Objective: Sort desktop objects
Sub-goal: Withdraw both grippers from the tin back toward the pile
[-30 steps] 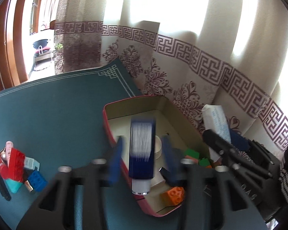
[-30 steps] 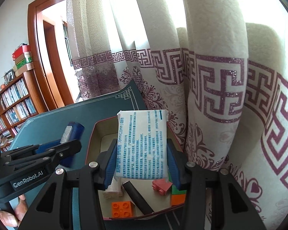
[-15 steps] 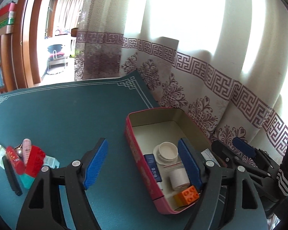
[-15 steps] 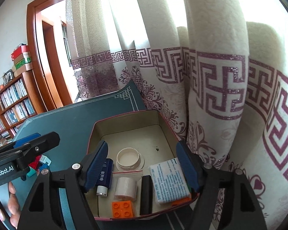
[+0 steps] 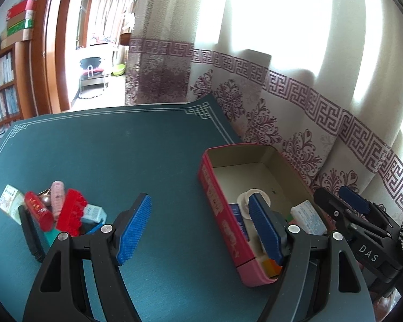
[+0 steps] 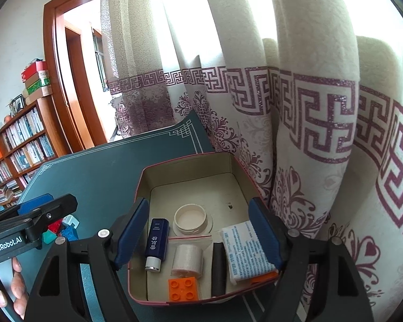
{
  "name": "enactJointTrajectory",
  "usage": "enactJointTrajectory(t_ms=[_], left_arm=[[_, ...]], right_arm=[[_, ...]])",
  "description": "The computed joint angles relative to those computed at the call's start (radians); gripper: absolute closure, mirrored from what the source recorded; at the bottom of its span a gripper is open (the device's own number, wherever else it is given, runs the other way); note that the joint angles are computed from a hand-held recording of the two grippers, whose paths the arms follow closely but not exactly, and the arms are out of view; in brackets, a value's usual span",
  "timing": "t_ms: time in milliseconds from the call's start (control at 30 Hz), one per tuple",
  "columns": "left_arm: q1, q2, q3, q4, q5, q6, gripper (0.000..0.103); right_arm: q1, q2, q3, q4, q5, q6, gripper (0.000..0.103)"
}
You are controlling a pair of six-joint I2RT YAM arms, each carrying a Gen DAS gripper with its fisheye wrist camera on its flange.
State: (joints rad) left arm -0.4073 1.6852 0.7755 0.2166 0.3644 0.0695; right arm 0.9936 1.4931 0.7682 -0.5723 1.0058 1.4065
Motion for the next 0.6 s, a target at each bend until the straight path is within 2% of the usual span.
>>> enactJointTrajectory(t_ms=[600], left_arm=[[0.188,0.023,-0.012,-0.01,0.019,0.04,0.025]], right_arm=[[0.035,0.087,0.045,0.136,-0.009,-0.122,0.023]])
